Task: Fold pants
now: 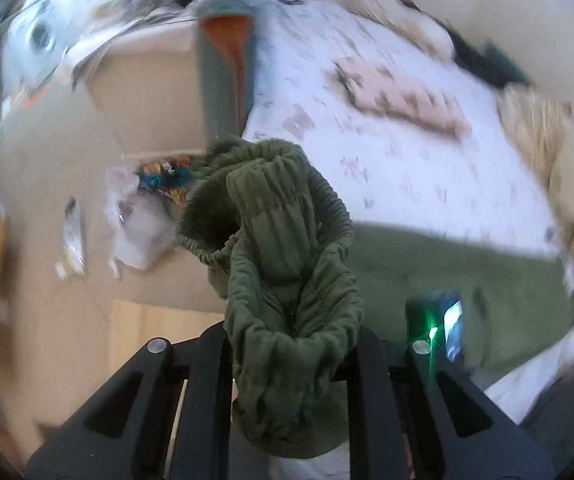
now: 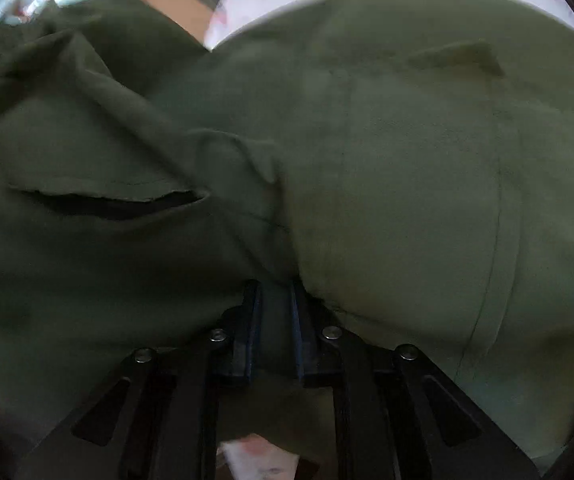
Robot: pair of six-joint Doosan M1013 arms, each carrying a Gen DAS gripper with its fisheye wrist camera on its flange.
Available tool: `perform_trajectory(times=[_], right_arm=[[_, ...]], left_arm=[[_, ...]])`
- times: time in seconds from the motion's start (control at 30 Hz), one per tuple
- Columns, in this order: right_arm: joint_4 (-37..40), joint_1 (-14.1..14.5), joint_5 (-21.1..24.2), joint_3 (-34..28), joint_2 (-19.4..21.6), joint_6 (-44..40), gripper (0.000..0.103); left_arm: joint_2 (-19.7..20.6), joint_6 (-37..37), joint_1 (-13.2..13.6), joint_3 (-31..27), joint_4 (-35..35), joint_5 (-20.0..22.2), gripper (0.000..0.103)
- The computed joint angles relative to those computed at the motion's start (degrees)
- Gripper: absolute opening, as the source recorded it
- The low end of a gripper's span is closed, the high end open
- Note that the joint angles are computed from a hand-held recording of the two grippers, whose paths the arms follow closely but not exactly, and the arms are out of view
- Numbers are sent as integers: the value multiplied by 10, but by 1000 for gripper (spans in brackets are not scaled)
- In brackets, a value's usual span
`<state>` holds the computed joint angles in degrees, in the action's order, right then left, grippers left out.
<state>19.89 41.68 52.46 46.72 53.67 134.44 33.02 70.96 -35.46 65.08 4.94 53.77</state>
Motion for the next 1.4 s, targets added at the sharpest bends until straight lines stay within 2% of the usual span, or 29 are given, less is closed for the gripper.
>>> perform_trajectory(times=[0.07,0.1,0.17,0.3,0.33,0.37,0.4,0.43,0.47,0.53,0.6,0.63,0.73,0.83,0.93,1.0,1.07,1.1,1.17,1.27,1.3,1.33,1.37,1.4], right_arm=[[19,-5,11,1,-5,-17,11],[31,-8,0,22,-20,-24,12],[40,-10,-57,86,-63,-41,19],[16,-16,-148,228,-164,-30,22],[-13,-18,-161,270,-194,-2,38],[-52,-16,-162,296,-215,34,65],[-103,-15,-152,312,-230,77,77],[-168,-11,-139,337,-250,130,83],[-217,-12,-130,360,-269,175,83],[-263,-16,-126,400,-298,241,83],[-311,-21,-144,429,-318,307,82],[-355,-22,-158,453,-333,357,82],[-422,-21,-151,481,-352,479,82],[-470,-27,-214,518,-377,565,82],[-468,-38,-255,536,-395,565,82],[-453,-43,-271,537,-394,550,82],[-431,-47,-274,530,-388,528,82],[-412,-49,-272,524,-384,507,82],[-388,-48,-268,520,-382,479,82],[-363,-48,-264,513,-375,445,82],[-359,-47,-264,511,-373,437,82],[-350,-47,-263,508,-370,427,82],[-340,-47,-265,505,-366,414,82],[-330,-46,-266,502,-363,399,82]], left_arm=[[-7,9,-14,10,44,-24,11],[-9,25,-17,11,42,-29,11],[-7,30,-23,8,52,-29,11],[-6,31,-37,5,75,-36,12],[-4,31,-38,2,80,-34,12],[-2,26,-45,-1,99,-30,12],[1,25,-49,-5,109,-28,12],[4,27,-54,-8,118,-27,12],[10,26,-65,-17,141,-17,12],[19,20,-79,-31,164,-1,12],[37,16,-100,-56,186,33,12],[42,16,-105,-62,192,39,12],[61,30,-138,-66,244,49,12],[82,19,-160,-73,271,68,14],[105,42,-174,-81,258,92,23],[117,78,-179,-80,229,107,32],[116,113,-181,-69,205,100,69],[112,125,-181,-63,189,95,73],[98,144,-175,-54,138,81,79],[69,210,-151,-46,-30,71,79],[52,229,-142,-31,-78,55,79],[38,233,-137,-16,-95,33,80],[23,213,-132,-1,-82,9,84],[14,163,-127,11,-40,-6,86]])
